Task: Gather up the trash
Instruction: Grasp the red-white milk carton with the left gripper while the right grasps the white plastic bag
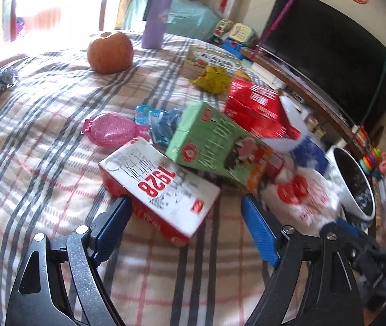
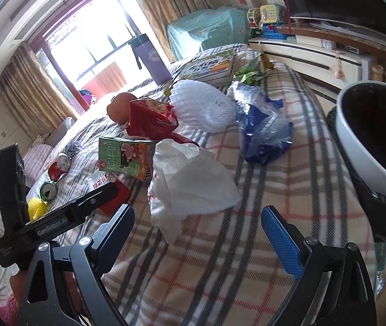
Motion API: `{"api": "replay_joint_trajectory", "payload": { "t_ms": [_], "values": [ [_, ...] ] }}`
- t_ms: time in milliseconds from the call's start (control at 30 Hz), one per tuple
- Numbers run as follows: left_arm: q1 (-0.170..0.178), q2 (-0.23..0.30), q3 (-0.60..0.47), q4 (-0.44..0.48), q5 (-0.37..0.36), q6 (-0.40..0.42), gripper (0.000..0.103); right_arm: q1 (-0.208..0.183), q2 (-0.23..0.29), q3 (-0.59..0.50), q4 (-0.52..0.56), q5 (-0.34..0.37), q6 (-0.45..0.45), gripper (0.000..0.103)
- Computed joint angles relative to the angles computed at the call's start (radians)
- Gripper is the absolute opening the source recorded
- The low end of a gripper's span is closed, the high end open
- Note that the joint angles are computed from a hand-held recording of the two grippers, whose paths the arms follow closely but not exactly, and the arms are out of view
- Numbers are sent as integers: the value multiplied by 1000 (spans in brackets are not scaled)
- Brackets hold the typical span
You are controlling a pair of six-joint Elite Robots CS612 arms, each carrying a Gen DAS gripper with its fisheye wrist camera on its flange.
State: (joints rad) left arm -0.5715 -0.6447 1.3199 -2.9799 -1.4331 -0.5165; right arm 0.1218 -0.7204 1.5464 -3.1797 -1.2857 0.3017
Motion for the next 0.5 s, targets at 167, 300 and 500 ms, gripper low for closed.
{"api": "replay_joint_trajectory", "payload": {
  "t_ms": [167, 300, 500],
  "values": [
    [6, 20, -34, 62, 48, -15, 86, 3, 24, -40, 26, 4, -13, 95],
    [17, 18, -10, 1, 16, 10, 67, 2, 30, -44, 19, 1, -14, 76],
    [13, -4, 38, -49, 8, 96, 57, 0, 16, -16, -18, -10, -20, 67]
  ]
}}
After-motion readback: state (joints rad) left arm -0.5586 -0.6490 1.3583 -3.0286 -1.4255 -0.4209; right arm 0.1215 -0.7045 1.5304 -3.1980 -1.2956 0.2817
